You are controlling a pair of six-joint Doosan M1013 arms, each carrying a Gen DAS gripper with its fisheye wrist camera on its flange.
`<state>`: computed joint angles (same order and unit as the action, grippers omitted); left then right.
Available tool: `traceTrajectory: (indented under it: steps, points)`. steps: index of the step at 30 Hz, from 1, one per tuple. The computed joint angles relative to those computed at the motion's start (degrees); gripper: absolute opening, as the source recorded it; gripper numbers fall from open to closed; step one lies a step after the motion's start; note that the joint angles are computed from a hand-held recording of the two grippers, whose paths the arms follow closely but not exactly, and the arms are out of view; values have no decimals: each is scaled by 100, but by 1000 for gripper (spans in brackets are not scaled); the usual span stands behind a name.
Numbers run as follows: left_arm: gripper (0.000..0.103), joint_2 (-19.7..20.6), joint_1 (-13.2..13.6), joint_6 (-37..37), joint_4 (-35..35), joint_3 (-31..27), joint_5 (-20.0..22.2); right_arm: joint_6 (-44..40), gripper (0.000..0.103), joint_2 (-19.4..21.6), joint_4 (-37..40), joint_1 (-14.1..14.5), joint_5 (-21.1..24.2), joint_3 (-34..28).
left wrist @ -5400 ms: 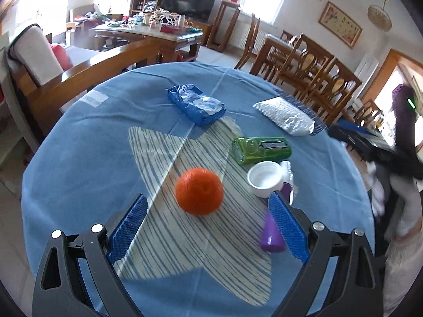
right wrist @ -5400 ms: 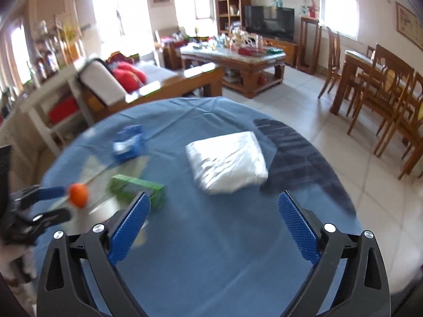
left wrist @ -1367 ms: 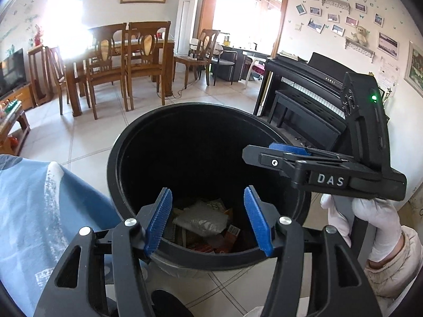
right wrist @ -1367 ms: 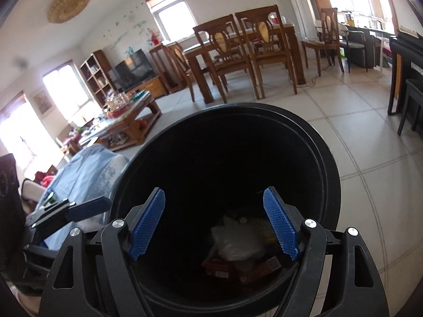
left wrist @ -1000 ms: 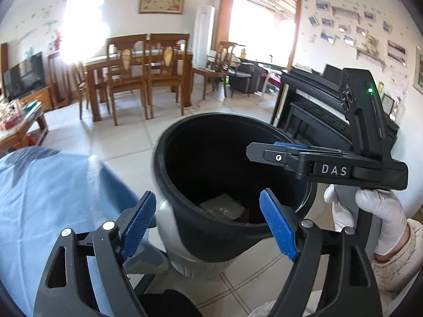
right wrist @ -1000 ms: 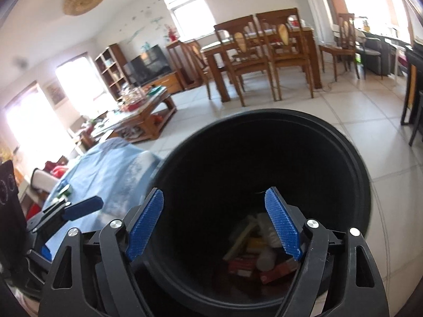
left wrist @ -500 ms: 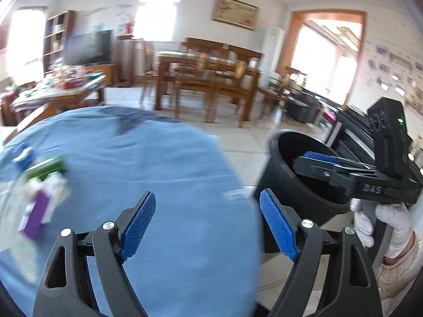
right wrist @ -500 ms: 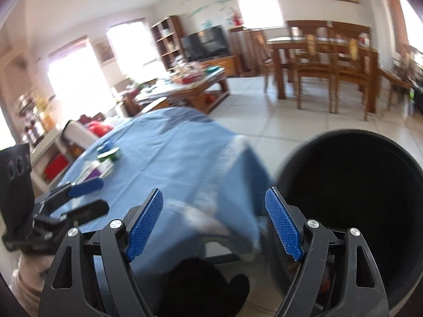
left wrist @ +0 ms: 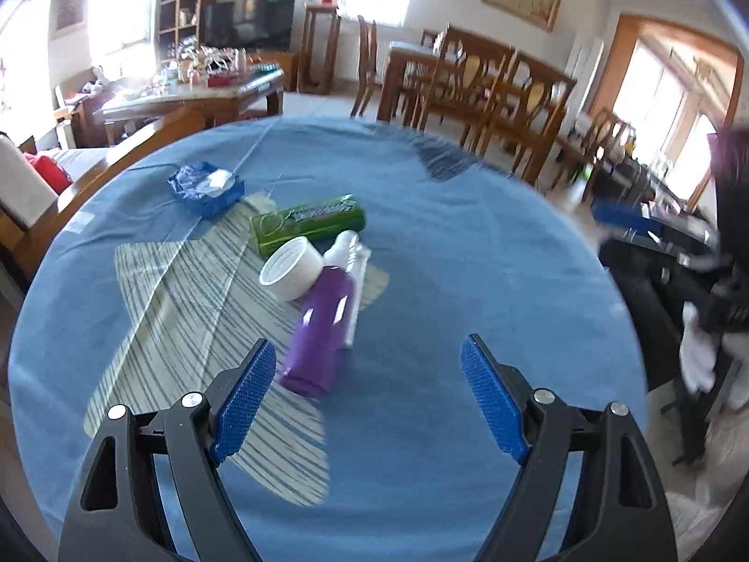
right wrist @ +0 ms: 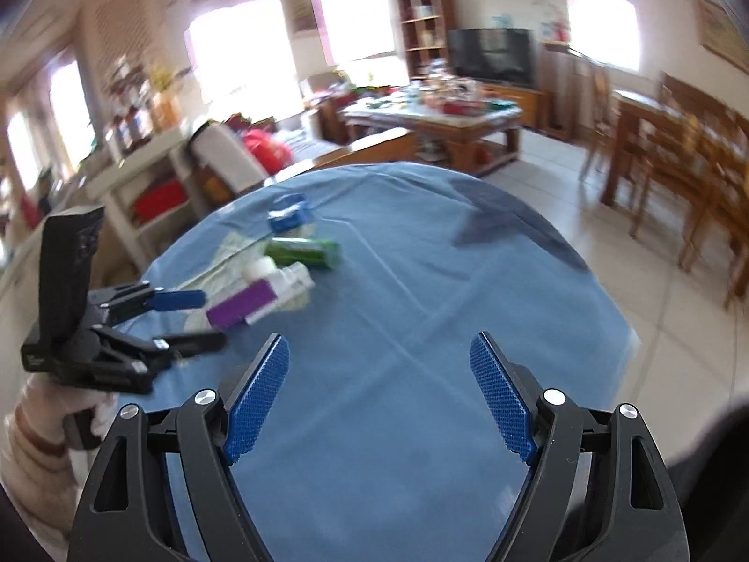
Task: Collect trash
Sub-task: 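Move both open tools back over the table, then grasp the purple spray bottle with left tool while right tool grasps the green gum pack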
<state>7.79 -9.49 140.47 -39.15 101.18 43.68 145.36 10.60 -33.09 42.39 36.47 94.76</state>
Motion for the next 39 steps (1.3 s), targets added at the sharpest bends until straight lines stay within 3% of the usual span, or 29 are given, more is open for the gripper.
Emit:
traceTrajectory:
  steps: [7,14,19,21,25,30,34,39]
  points:
    - [79,330,85,79,61,-315,545,-2538,66,970,1714,-392,368,-1260]
    - [59,456,190,113,-40,-445,831,-4005,58,1660,2360,-594,943,-2049]
    - [36,469,198,196,202,-476,724,-4800,57,1863,2686,-638,1115,-2272]
    - [33,464,211,231,189,-479,773,-5062,57,1922,2793,-638,1147,-2342]
    - [32,512,157,194,323,-561,740,-5295,56,2056,2791,-613,1183,-2497]
    - [32,510,9,184,505,-573,544,-5310,39,2124,3227,-704,1174,-2582]
    - [29,493,-55,188,648,-559,414,-4807,31,2087,3258,-737,1199,-2553]
    - [25,445,0,295,525,-504,457,-4172,31,1739,3623,-875,661,-2028]
